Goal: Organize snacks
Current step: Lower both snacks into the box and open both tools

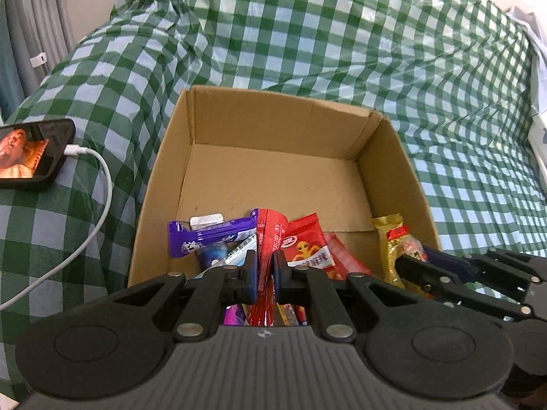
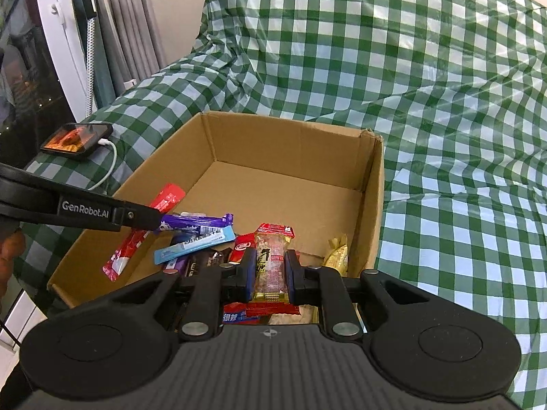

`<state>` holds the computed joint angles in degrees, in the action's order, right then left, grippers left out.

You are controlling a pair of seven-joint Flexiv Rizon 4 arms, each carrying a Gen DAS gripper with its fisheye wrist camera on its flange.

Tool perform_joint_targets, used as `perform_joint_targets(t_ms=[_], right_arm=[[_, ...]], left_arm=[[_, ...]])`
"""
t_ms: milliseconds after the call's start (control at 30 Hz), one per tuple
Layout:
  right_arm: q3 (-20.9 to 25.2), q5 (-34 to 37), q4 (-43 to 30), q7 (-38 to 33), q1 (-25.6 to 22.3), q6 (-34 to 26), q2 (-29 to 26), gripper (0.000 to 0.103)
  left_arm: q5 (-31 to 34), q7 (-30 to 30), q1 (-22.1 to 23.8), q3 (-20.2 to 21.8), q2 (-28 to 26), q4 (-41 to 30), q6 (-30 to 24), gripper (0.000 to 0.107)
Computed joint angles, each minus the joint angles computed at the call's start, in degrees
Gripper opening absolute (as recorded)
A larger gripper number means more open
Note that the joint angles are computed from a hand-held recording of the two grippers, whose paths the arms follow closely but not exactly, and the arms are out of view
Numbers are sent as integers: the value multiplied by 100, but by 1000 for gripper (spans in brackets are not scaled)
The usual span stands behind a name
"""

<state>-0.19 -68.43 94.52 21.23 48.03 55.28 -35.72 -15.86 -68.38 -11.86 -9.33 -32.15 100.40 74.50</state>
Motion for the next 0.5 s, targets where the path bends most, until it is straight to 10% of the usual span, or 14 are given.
perform_joint_targets(t_ms=[233, 267, 333, 433, 500], right_arm=[[-56, 37, -75, -1, -22, 80, -94, 19], [-93, -34, -67, 68, -22, 136, -92, 19], [-203, -276, -36, 333, 20, 140, -56, 27], [-224, -521, -9, 618, 83, -140, 23, 72], [-158, -677, 41, 757, 49, -178, 79, 75]], left_arm=[[392, -420, -307, 438, -236, -382, -227, 17], [521, -547, -399, 568, -246, -393, -111, 24], [763, -850, -588, 837, -258, -466, 5, 99], [1102, -1381, -765, 1144, -188, -348, 522, 103], [1173, -1301, -682, 1062, -98, -319, 345, 103]])
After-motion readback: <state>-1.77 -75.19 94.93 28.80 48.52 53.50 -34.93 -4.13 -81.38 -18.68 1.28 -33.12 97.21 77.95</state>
